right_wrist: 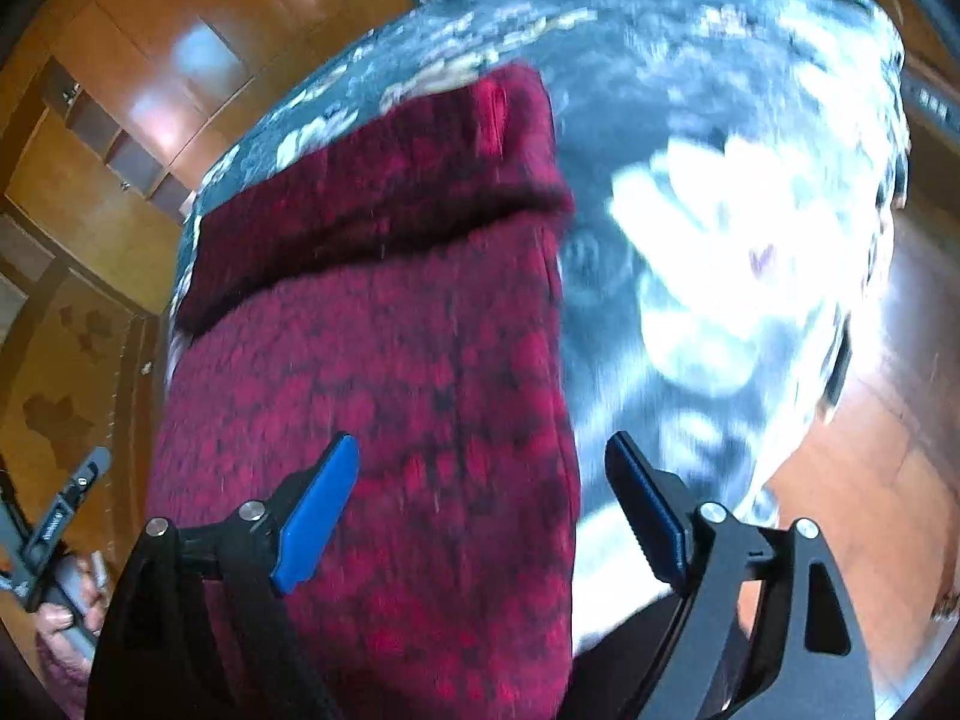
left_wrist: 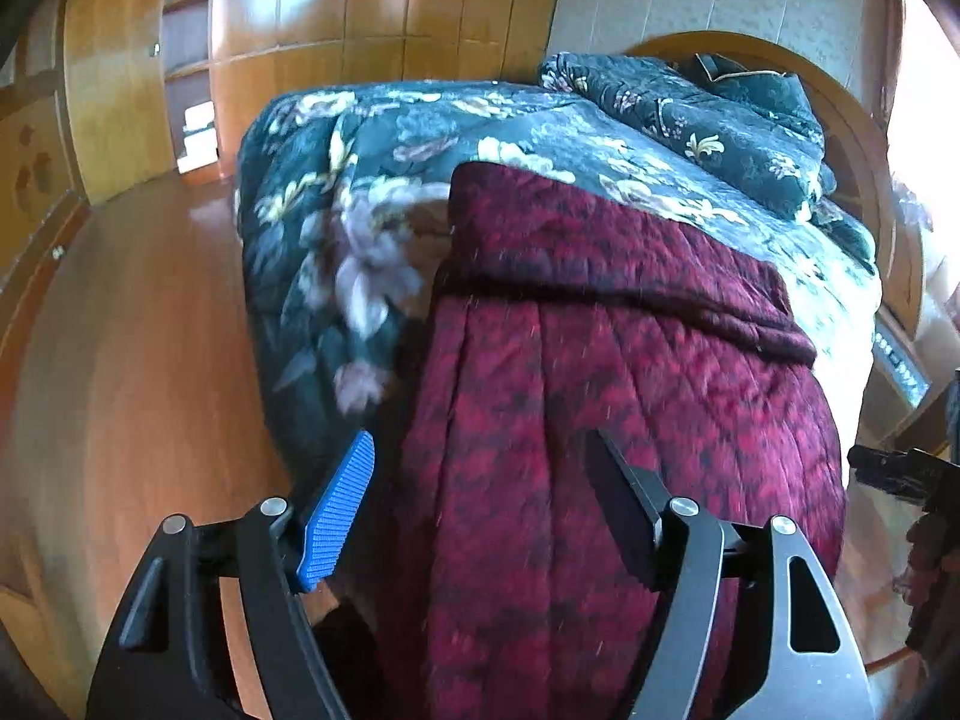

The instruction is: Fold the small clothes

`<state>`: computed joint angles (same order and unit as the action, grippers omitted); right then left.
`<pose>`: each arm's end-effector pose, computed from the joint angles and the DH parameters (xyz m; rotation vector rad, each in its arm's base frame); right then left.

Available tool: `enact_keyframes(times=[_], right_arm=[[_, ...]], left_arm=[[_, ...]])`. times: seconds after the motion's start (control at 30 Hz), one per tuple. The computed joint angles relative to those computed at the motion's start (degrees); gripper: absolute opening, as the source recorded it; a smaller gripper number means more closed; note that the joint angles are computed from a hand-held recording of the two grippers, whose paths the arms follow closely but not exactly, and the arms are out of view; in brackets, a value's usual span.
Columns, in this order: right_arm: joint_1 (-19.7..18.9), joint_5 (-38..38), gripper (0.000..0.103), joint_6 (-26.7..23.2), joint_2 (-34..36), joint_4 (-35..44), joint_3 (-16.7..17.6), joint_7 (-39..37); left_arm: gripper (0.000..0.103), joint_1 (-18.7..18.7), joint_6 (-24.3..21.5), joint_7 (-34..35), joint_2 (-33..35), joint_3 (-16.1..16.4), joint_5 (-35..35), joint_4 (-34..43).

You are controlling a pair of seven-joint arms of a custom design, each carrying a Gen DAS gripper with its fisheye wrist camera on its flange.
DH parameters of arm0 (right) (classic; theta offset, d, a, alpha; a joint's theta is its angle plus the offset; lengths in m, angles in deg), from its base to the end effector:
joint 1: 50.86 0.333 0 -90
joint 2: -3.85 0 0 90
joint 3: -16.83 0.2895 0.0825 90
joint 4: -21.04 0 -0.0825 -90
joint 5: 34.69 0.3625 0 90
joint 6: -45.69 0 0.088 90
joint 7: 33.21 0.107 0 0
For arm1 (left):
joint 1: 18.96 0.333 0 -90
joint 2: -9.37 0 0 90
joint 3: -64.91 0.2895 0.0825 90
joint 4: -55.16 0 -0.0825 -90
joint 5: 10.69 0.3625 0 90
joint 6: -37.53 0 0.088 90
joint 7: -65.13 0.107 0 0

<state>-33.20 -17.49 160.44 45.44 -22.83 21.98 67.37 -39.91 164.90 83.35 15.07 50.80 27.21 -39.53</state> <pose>0.6842 0.2744 0.5603 -1.8878 1.6733 0.0866 0.5141 -0.3288 0.5811 -2.0899 1.4375 -0.7157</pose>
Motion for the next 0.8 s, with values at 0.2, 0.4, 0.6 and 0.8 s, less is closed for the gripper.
enact_keyframes(times=[0.2, 0.4, 0.6, 0.8], right_arm=[[-4.6, 9.8, 0.088, 3.4, -12.5, -22.5, 2.4, -5.1], [-7.3, 20.2, 0.088, 0.8, -17.7, -32.9, 3.4, -10.7], [-7.0, 24.1, 0.085, -4.0, -19.6, -37.1, 3.2, -15.6], [-6.2, 22.6, 0.026, -8.4, -19.4, -34.6, 2.4, -19.9]], left_arm=[[0.072, 2.0, 9.7, 0.0, -10.6, -0.5, -10.0, -16.2], [0.072, 2.1, 16.8, 2.2, -17.0, -1.2, -19.2, -27.0], [0.047, -0.4, 23.3, 11.3, -17.7, 0.6, -33.4, -32.3], [0.008, -0.8, 26.0, 18.1, -17.4, -0.1, -37.4, -31.9]])
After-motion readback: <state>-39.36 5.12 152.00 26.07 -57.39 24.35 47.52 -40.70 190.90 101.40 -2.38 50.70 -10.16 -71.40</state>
